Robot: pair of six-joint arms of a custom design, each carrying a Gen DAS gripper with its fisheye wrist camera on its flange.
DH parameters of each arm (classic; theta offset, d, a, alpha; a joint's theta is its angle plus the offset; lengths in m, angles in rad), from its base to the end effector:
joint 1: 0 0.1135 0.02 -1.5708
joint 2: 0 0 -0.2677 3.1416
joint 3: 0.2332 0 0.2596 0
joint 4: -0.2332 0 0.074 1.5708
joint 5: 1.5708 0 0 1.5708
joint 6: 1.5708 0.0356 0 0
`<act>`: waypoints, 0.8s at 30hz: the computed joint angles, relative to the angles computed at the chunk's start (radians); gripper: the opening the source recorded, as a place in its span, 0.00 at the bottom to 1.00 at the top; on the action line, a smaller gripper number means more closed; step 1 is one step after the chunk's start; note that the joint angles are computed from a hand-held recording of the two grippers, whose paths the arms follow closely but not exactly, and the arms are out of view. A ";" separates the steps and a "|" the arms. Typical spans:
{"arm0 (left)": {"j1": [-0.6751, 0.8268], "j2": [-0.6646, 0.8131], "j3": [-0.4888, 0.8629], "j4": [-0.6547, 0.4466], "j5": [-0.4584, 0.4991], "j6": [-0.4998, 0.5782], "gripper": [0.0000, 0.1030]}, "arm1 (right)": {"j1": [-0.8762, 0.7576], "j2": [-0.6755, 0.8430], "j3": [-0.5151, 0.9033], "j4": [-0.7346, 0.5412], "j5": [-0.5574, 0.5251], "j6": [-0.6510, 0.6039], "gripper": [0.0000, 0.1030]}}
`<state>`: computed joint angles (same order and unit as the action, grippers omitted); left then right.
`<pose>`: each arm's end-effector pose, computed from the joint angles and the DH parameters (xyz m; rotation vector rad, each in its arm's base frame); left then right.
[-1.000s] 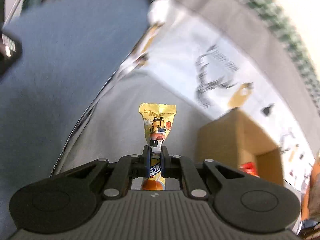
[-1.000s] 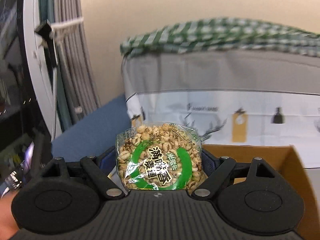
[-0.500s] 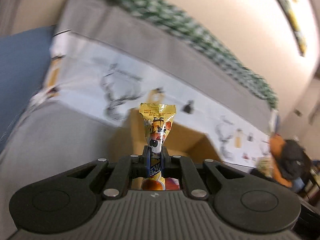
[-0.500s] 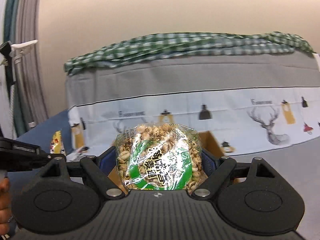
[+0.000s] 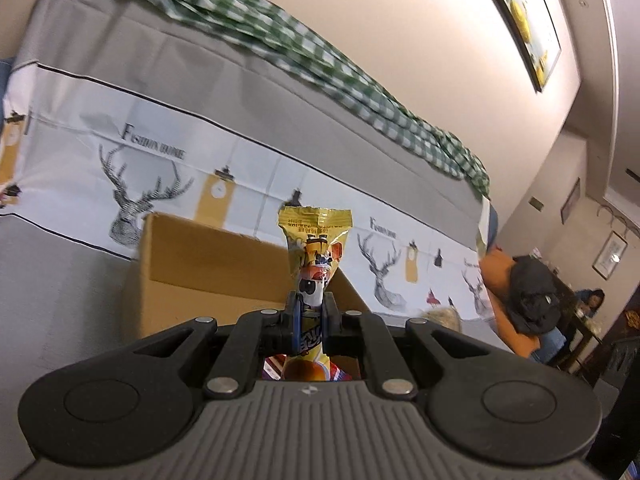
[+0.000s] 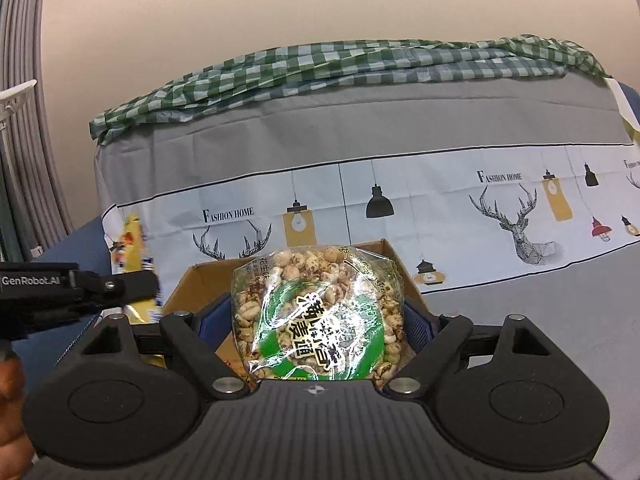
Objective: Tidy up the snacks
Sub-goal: 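Carry the yellow snack bar and puffed grain bag over the box with both tools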
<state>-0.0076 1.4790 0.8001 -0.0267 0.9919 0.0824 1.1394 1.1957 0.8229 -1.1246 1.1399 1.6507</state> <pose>0.3006 -0.0321 0.2075 0.5993 2.0096 -1.0649 0.1070 0.1550 0.2378 0.5522 1.9261 -0.1521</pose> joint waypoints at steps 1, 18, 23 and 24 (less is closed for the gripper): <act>-0.006 -0.003 -0.004 0.000 -0.001 0.010 0.10 | -0.004 0.003 0.001 0.013 -0.004 -0.016 0.83; -0.013 -0.010 -0.010 -0.027 -0.012 0.063 0.10 | -0.017 0.017 0.011 0.065 -0.021 -0.137 0.84; -0.019 -0.028 -0.026 -0.008 -0.017 0.066 0.10 | -0.025 0.017 0.014 0.072 -0.027 -0.157 0.84; -0.020 -0.033 -0.031 0.000 -0.021 0.064 0.10 | -0.025 0.019 0.014 0.073 -0.029 -0.158 0.84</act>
